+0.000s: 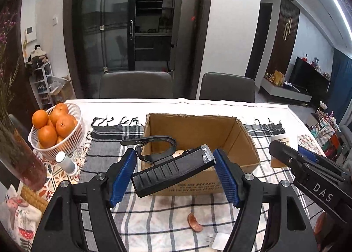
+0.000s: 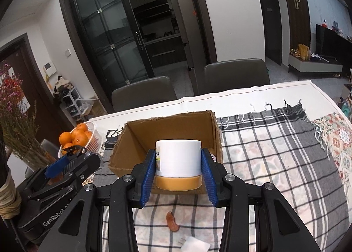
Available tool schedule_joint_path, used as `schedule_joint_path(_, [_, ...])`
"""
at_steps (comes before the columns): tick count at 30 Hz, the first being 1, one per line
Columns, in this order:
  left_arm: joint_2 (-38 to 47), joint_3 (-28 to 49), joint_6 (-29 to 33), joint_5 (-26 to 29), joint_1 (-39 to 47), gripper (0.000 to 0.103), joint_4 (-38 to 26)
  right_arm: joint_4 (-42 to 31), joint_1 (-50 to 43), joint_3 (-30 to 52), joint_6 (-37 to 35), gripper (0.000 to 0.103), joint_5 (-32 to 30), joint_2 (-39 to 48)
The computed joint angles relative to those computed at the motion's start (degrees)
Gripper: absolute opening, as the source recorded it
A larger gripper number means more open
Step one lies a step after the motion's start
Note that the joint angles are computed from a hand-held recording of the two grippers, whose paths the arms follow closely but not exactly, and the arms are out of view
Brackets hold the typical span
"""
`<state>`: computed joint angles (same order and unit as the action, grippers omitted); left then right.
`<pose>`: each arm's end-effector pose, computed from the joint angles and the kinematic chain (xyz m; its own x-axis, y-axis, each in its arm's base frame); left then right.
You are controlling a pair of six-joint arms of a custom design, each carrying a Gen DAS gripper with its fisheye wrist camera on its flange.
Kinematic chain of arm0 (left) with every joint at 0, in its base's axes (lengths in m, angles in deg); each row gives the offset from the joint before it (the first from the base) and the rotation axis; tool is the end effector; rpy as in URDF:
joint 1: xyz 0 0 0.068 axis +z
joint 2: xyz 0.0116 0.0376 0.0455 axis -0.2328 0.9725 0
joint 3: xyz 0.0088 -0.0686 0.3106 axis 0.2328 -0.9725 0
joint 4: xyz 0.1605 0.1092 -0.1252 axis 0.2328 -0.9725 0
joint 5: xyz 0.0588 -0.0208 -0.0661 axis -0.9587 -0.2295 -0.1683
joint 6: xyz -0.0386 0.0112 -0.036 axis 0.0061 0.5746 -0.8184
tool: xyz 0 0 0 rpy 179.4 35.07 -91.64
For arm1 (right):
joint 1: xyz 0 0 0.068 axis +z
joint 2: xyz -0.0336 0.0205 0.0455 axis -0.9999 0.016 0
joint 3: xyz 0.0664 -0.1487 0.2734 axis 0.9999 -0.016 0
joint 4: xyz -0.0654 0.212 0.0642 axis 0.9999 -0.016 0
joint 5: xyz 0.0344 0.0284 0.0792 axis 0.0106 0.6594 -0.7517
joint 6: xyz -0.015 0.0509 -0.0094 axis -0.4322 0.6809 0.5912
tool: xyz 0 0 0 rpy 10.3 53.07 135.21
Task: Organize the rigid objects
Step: 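Lift and carry the flashlight and jar with both grippers over the box, then open both grippers to drop the flashlight and jar into the box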
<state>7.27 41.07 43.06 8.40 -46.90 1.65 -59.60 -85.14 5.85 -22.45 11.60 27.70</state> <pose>0.2986 -0.1788 0.3446 -0.6326 -0.1079 -0.7669 -0.0737 0.9941 -0.0791 0.3174 0.0310 0.3353 -0.6689 0.0627 -0.7407 -0.1860 0.9506 0.2484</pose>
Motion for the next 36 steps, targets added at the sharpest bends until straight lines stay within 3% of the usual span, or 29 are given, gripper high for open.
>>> schedule_joint_path(8, [4.0,4.5,2.4,1.2,2.7,0.071,-1.4,-1.5,0.7,5.5,-1.2,0.041,0.5,5.1])
schedule_joint_path(18, [10.0,8.9,4.4,8.6,6.8,0.071,-2.9,-4.8,2.1,11.8,-2.6,0.041,1.0,11.4])
schedule_joint_path(36, [20.4,16.7,8.5,14.0,9.5,0.071,-6.8,-10.4,1.6,19.3,-3.3,0.041,0.8,23.7])
